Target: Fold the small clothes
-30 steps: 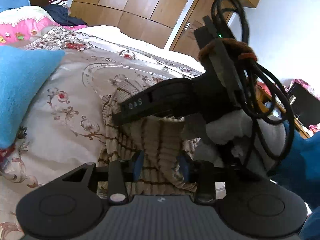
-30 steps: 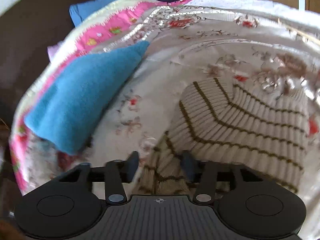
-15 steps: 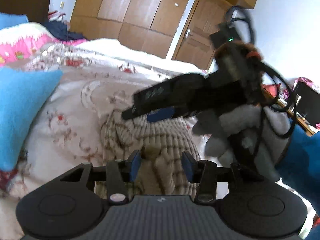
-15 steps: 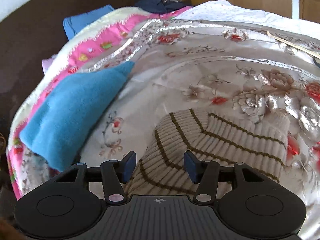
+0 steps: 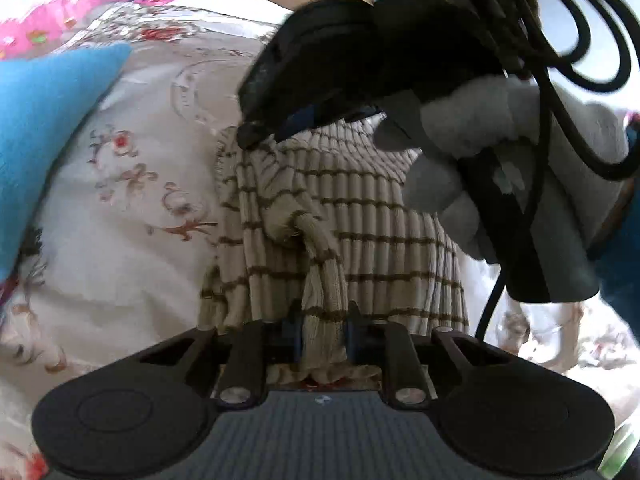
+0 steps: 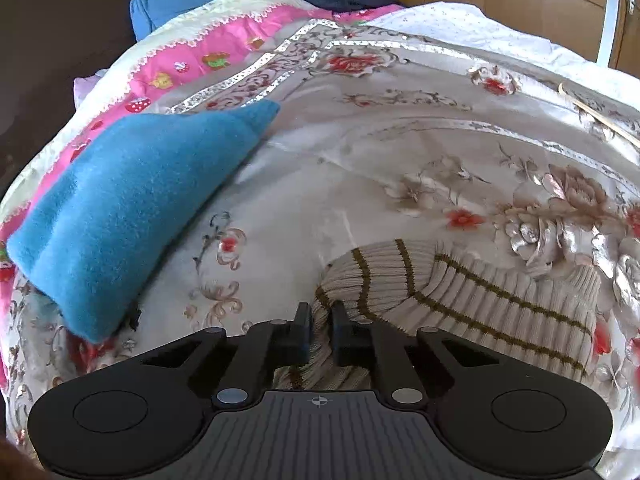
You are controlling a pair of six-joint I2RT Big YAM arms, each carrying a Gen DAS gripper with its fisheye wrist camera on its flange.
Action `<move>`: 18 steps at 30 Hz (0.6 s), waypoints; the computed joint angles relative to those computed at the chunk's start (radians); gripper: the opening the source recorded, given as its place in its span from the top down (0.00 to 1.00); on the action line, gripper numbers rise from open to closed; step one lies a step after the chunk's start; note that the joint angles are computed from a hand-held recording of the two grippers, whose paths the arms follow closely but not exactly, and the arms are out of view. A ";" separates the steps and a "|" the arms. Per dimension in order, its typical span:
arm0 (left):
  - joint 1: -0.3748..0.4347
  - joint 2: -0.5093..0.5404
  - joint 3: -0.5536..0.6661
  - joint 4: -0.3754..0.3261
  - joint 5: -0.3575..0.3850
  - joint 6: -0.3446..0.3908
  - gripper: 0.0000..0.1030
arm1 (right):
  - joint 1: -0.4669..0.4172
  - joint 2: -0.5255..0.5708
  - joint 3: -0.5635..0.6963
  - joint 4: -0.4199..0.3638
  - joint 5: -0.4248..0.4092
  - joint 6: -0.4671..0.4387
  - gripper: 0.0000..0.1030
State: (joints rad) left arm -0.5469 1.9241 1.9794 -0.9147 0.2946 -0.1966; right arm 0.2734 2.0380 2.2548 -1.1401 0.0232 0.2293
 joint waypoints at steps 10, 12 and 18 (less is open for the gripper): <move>0.013 -0.044 -0.055 -0.017 -0.039 -0.022 0.73 | -0.006 -0.006 -0.082 0.118 -0.061 0.128 0.91; 0.011 -0.028 -0.031 -0.052 -0.048 -0.031 0.74 | -0.002 -0.006 -0.107 0.153 -0.059 0.122 0.91; -0.006 -0.013 -0.008 -0.089 -0.136 -0.035 0.73 | 0.001 0.002 -0.135 0.214 -0.077 0.097 0.91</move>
State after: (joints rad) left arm -0.5528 1.9114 1.9716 -1.0032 0.1590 -0.2318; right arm 0.2740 2.0400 2.1193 -0.9259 -0.0541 0.3262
